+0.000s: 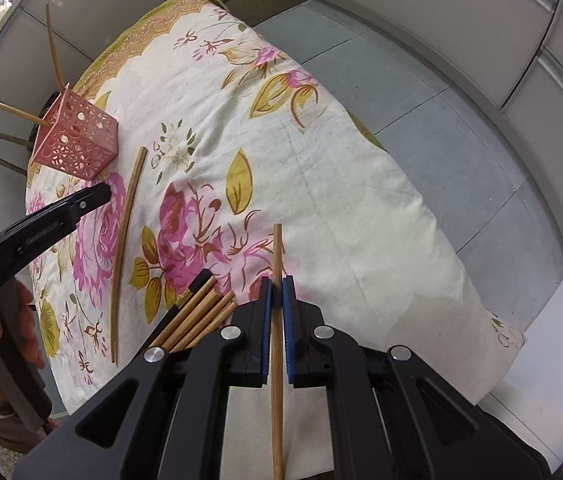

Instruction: Organize utensils

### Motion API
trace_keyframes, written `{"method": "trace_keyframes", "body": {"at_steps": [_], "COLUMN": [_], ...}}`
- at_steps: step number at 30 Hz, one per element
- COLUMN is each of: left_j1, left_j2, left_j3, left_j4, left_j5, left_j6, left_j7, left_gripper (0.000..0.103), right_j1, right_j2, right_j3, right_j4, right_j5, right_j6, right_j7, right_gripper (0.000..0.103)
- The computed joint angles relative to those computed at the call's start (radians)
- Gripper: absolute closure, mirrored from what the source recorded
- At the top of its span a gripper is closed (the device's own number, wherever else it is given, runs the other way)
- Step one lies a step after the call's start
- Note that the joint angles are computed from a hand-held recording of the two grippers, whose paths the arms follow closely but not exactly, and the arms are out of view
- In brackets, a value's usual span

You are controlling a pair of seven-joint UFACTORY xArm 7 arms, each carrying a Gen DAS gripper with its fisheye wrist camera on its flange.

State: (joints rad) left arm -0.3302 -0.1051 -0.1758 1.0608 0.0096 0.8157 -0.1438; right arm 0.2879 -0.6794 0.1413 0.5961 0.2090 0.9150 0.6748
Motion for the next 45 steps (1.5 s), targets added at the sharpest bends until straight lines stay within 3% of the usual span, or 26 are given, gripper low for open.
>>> {"method": "trace_keyframes", "body": {"at_steps": [5,10,11,12,14,17,21,26,29,37,45], "left_j1": [-0.008,-0.015,-0.017,-0.015,-0.017,-0.024,0.001,0.079,0.145,0.197,0.2], "left_j2": [0.127,0.176,0.178,0.18,0.17,0.084,-0.139,-0.422,-0.529,-0.746,-0.742], "left_j3": [-0.004,0.007,0.007,0.007,0.008,0.005,-0.04,-0.113,-0.179,-0.199,-0.155], "left_j4": [0.108,0.155,0.158,0.162,0.149,0.03,-0.177,-0.314,-0.33,-0.361,-0.272], "left_j5": [0.098,0.09,0.089,0.061,0.053,0.11,0.269,0.344,0.347,0.285,0.214], "left_j6": [0.048,0.059,0.06,0.062,0.051,-0.079,-0.277,-0.37,-0.413,-0.45,-0.439], "left_j7": [-0.062,-0.059,-0.05,-0.026,-0.021,-0.095,-0.289,-0.436,-0.512,-0.52,-0.428], "left_gripper": [0.077,0.077,0.078,0.091,0.096,0.097,0.097,0.097,0.097,0.097,0.097], "right_j1": [0.012,0.011,0.01,0.009,0.007,0.006,0.005,0.013,0.019,0.022,0.021], "right_j2": [0.023,0.038,0.038,0.036,0.025,0.0,-0.055,-0.129,-0.178,-0.259,-0.219], "right_j3": [-0.044,-0.045,-0.045,-0.043,-0.042,-0.035,-0.016,0.012,0.03,0.083,0.086], "right_j4": [-0.008,0.007,0.009,0.01,0.01,0.006,0.01,0.037,0.053,0.127,0.233], "right_j5": [0.04,0.056,0.058,0.06,0.063,0.061,0.043,0.013,-0.004,-0.073,-0.089], "right_j6": [-0.035,-0.057,-0.059,-0.061,-0.063,-0.069,-0.072,-0.067,-0.064,-0.049,-0.066], "right_j7": [-0.065,-0.102,-0.106,-0.107,-0.107,-0.104,-0.091,-0.074,-0.059,-0.059,-0.087], "right_gripper": [0.097,0.097,0.097,0.097,0.097,0.097,0.097,0.097,0.097,0.097,0.097]}}
